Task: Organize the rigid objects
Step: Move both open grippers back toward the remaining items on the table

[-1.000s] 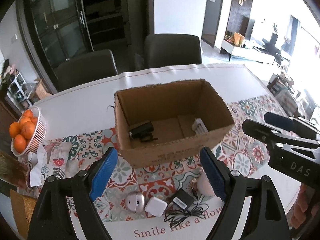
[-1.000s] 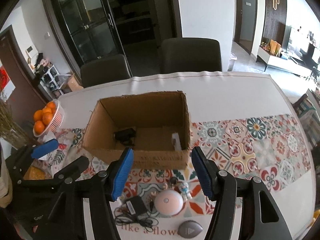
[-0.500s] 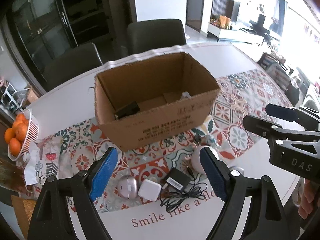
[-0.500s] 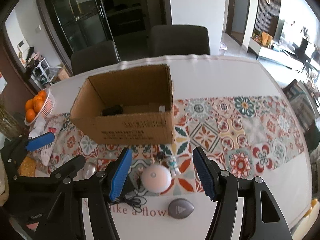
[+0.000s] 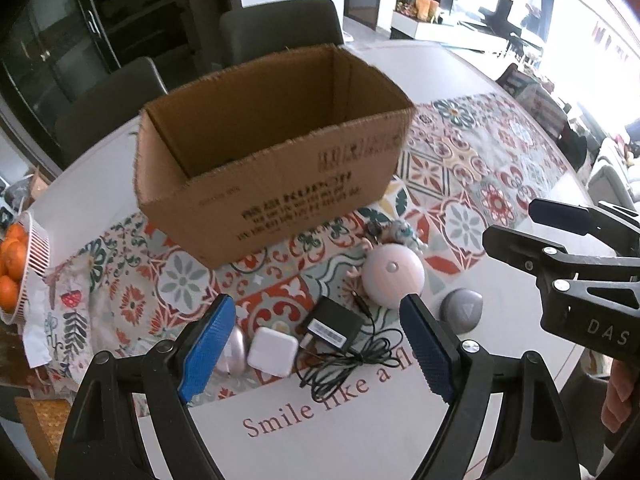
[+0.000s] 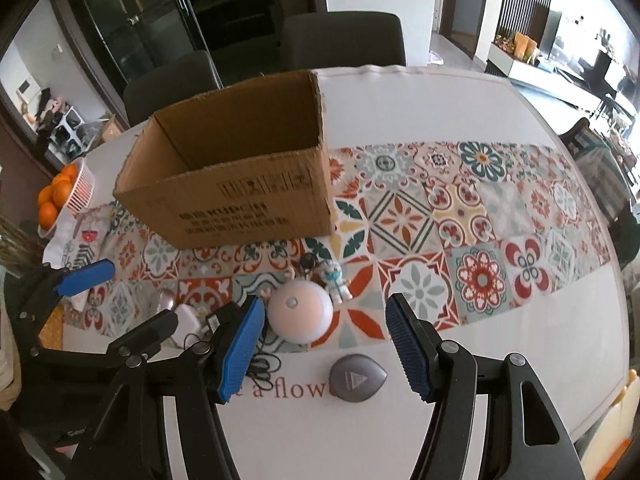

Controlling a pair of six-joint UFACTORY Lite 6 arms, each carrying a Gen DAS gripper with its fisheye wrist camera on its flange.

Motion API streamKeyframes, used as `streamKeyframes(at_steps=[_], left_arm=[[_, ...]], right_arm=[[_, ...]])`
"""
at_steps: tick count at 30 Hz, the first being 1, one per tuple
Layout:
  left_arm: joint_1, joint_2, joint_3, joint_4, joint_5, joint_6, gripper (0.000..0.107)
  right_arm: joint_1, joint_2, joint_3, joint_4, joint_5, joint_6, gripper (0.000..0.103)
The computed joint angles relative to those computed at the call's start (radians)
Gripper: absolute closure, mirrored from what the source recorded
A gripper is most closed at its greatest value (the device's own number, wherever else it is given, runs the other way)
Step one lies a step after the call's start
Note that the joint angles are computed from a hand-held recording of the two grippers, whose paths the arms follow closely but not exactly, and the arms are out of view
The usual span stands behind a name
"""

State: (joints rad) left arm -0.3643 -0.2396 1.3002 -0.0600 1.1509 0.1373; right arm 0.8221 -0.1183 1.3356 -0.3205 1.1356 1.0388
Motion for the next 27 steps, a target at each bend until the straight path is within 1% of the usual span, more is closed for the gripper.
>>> streamKeyframes(at_steps=[2,3,5,12,19,27], left_arm=[[-0.008,0.005,-0.014,-0.001,0.0,0.003,0.023],[-0.015,0.009,-0.023,0.003,-0.002,0.006,0.023],[-0.022,0.017,-0.034,0.002,-0.003,0.014,0.023],[-0.04,0.07,-0.063,-0.002,-0.009,0.03,0.023],[-0.078,0.129,-0.086,0.026,-0.037,0.016,0.023],[-0.097,0.196,-0.102,0.046,-0.04,0.051,0.023]], right_arm=[[-0.002,-0.002,-0.011,0.011,-0.001,0.001,0.038],[-0.003,-0.006,-0.023,0.02,-0.005,0.002,0.034],[-0.006,-0.007,-0.041,0.031,-0.01,0.003,0.032],[-0.056,-0.028,-0.131,0.104,-0.052,-0.016,0.032],[-0.115,-0.029,-0.204,0.181,-0.084,-0.061,0.032],[-0.155,-0.029,-0.287,0.259,-0.13,-0.103,0.032]])
